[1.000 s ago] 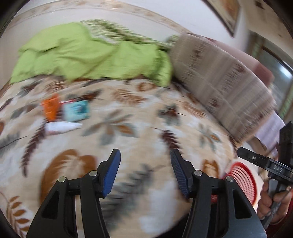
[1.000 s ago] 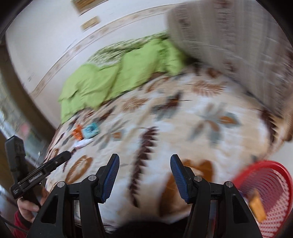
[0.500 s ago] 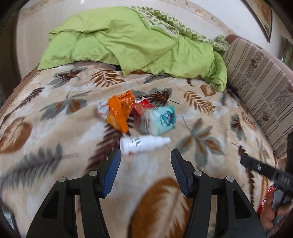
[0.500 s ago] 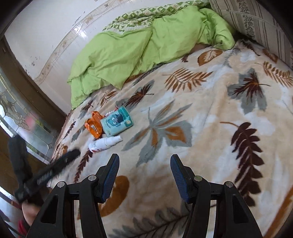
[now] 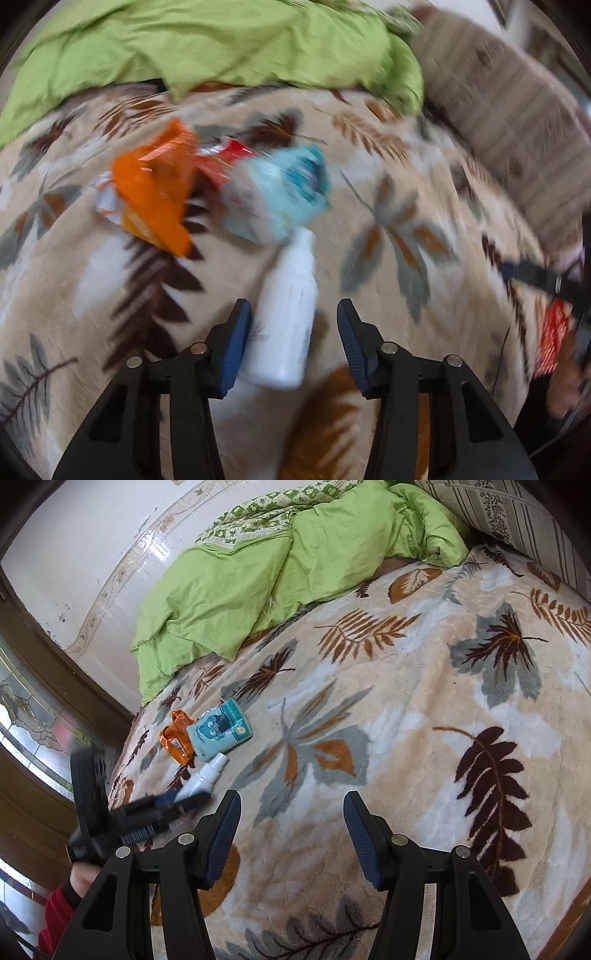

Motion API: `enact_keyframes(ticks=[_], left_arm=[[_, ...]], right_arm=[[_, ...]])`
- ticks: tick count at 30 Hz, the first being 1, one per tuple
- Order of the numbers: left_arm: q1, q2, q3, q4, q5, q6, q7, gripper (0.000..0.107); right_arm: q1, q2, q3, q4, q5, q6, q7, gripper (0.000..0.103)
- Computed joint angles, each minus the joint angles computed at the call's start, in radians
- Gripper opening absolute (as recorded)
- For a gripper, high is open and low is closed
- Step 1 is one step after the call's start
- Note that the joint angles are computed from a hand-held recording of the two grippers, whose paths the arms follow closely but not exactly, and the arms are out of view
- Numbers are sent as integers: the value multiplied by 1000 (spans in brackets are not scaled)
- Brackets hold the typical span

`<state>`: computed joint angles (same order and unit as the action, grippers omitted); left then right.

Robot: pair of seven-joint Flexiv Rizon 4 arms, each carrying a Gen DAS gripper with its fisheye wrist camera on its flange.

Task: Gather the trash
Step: 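Grasp the white spray bottle with the left tool while the right tool grasps the blue tissue pack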

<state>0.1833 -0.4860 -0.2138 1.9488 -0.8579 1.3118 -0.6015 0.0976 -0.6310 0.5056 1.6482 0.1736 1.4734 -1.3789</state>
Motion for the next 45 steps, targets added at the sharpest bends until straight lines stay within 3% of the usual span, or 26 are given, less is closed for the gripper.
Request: enact_keyframes(ticks=[3, 8, 9, 14, 17, 19, 22, 26, 28, 30, 35, 38, 42, 44, 45], left_arm=[[-84, -20, 92, -18, 124, 54, -147, 35], [-183, -38, 201, -24, 266, 137, -381, 29], [-170, -23, 182, -3, 261, 149, -399, 29], [4, 103, -57, 191, 138, 287, -411, 29], [75, 148, -150, 273, 123, 417, -454, 29], [139, 163, -211, 309, 139, 487, -504, 29], [101, 143, -141, 304, 170, 567, -525, 29], [218, 130, -200, 311, 280, 566, -600, 29], [217, 122, -176, 298, 305, 561, -612, 29], [253, 120, -194, 301, 347, 556, -640, 29], [310, 129, -209, 310, 434, 552, -701, 29], [355, 132, -231, 313, 487, 546, -742, 29], [395, 139, -244, 318, 546, 541, -795, 29], [407, 143, -245, 320, 573, 540, -821, 29], [407, 145, -239, 320, 584, 539, -832, 29]], right_arm=[[5, -1, 3, -1, -2, 0, -6, 61], [23, 4, -18, 6, -10, 14, 3, 61], [24, 4, -18, 7, -13, 16, 5, 61], [24, -23, -8, -30, -23, -13, 15, 61], [6, -83, 46, -129, -14, -69, -18, 61], [33, -115, 28, -199, -20, -110, -24, 61], [54, -201, 47, -364, -20, -243, -71, 61], [130, -317, -8, -580, -27, -400, -61, 61], [153, -377, -19, -687, -8, -474, -50, 61], [164, -417, -24, -752, 25, -515, -45, 47], [173, -361, -64, -691, 92, -536, -77, 33], [153, -271, -50, -563, 145, -573, -165, 32], [93, -182, 27, -449, 257, -672, -336, 33], [108, -146, 5, -416, 279, -635, -374, 33], [137, -128, -27, -401, 267, -584, -392, 38]])
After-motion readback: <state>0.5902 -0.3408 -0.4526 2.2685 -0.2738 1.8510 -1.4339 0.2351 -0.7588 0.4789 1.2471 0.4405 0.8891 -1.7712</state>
